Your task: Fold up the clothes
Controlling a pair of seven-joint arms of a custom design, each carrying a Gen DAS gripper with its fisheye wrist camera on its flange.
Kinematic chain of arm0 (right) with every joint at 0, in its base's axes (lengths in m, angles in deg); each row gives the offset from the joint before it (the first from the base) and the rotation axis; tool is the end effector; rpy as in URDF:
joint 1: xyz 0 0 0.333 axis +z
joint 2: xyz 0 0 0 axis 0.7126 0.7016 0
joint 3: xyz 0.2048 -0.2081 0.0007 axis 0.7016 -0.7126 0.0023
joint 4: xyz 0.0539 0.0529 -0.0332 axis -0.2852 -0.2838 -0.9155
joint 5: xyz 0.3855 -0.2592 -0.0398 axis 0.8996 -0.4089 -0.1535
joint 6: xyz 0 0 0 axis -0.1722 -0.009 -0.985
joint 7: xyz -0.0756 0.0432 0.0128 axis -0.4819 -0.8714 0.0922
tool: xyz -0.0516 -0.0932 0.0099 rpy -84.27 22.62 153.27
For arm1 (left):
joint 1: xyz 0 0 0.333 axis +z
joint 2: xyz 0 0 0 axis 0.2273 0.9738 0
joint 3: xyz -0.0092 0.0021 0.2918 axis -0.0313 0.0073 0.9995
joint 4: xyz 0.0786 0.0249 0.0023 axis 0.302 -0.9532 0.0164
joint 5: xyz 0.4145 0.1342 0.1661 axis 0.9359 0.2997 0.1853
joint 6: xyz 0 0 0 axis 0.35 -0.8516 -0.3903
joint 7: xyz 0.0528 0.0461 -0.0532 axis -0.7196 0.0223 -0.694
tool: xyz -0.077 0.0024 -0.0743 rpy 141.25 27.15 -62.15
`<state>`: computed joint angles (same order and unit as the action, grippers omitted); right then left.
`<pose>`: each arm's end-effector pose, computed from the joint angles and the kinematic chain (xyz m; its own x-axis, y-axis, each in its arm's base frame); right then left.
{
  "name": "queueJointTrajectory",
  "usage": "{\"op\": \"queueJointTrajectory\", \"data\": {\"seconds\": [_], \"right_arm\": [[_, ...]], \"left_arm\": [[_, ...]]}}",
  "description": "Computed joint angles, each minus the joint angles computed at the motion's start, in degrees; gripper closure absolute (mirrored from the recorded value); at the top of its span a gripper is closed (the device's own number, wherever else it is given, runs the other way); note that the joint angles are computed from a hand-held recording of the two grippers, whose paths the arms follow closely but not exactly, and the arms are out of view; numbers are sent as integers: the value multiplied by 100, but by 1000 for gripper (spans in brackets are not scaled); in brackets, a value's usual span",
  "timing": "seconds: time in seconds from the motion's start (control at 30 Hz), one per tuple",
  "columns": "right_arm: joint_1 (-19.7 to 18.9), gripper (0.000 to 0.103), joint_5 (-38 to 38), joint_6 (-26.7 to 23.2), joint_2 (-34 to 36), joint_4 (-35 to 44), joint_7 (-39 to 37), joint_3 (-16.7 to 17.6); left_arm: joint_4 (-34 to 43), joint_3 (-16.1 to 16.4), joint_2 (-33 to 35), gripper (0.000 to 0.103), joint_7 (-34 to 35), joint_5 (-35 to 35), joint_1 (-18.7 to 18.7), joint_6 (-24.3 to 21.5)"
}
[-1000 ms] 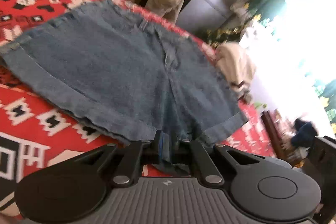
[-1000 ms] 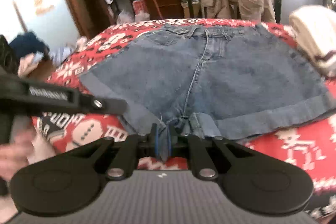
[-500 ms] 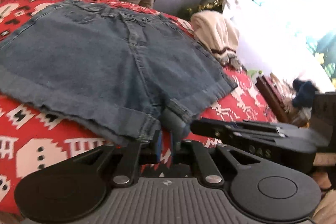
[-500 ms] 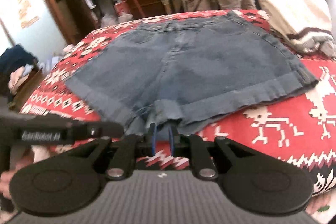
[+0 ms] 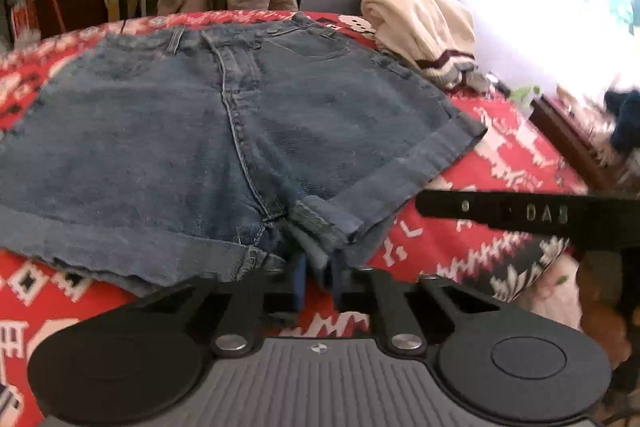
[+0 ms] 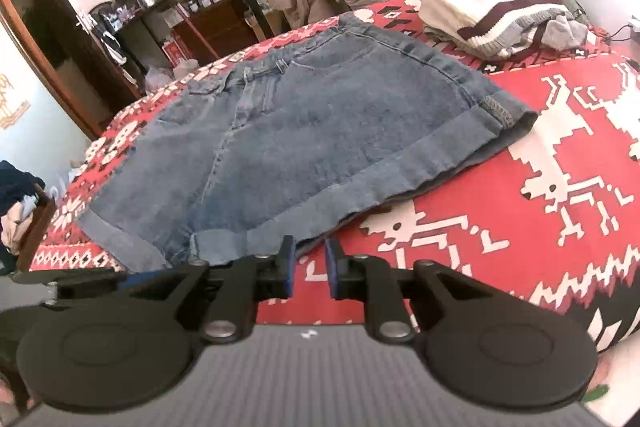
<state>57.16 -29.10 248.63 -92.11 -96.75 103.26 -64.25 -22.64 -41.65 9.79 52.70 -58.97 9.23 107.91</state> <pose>0.6330 0.1661 0.4806 -0.1989 -0.9083 -0.3680 -0.6630 0.4012 -0.6321 0.6900 -0.1709 0.4790 -0.6341 -0.7686 0.0854 -0.6005 0.4197 -0.6806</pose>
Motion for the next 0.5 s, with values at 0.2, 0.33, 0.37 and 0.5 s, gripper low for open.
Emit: {"op": "queueJointTrajectory", "data": {"seconds": [0.2, 0.33, 0.37, 0.5], "right_arm": [[-52, 82, -177, -107, -127, -110, 194, -27], [-193, 81, -503, -100, -162, -206, 801, -38], [-231, 81, -591, -85, -171, -232, 978, -44], [-265, 81, -542, 59, -112, -221, 938, -89]], "left_arm": [[-1189, -76, -525, 97, 1451, 666, -301, 1811], [-1224, -63, -494, 97, 1638, 569, -355, 1997], [-1193, -56, -478, 97, 1648, 536, -350, 1961], [-1125, -49, -462, 97, 1695, 372, -331, 1800]]}}
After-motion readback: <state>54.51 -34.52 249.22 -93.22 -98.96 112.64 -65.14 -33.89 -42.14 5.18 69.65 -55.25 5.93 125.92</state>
